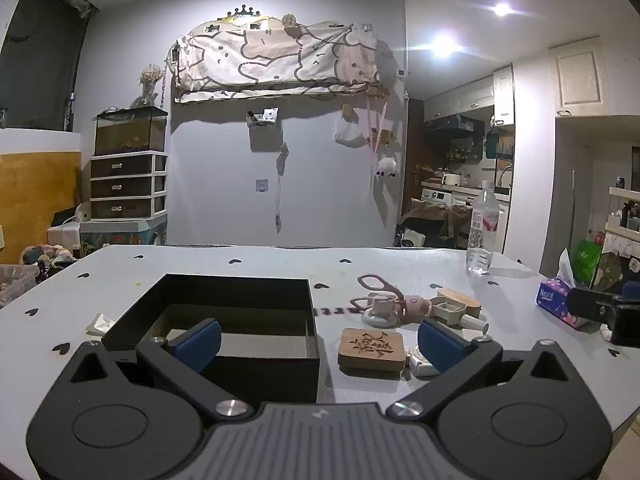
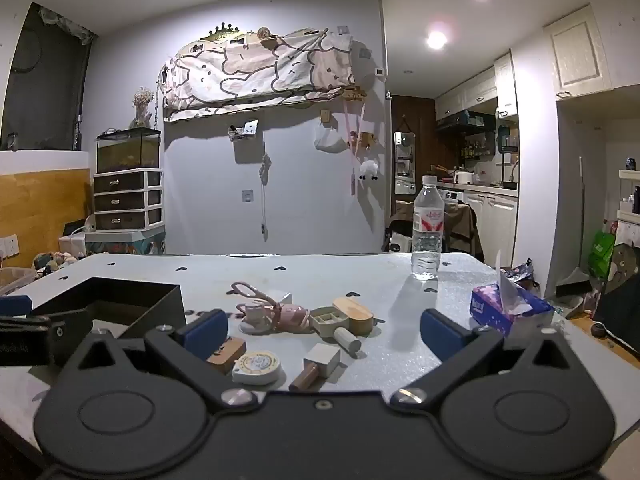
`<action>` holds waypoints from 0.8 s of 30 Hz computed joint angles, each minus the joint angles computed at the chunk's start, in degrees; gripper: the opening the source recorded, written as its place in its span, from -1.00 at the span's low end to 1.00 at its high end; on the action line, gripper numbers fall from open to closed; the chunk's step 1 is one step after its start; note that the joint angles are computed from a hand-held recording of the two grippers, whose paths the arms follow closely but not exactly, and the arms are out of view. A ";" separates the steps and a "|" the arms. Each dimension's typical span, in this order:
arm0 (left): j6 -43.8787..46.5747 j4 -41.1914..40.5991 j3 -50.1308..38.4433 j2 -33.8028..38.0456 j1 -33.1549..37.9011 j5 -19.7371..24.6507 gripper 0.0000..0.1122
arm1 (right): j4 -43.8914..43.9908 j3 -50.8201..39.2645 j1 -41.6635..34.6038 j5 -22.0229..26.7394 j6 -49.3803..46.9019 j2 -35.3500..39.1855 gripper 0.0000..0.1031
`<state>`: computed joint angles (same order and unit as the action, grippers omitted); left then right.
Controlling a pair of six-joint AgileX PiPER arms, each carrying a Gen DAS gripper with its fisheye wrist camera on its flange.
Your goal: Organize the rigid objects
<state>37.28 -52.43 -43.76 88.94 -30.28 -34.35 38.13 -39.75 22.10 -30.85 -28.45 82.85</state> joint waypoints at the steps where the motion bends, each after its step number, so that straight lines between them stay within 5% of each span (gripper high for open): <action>1: -0.20 -0.04 -0.04 -0.04 0.03 0.16 0.84 | -0.36 0.08 0.01 -0.33 0.38 0.05 1.00; 24: 0.23 -0.23 0.06 -0.03 -0.05 -0.17 0.84 | 0.41 -0.58 -0.31 0.30 0.14 1.09 1.00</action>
<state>37.51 -52.67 -43.70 88.90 -30.33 -34.52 38.54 -40.34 21.79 -30.56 -28.31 83.94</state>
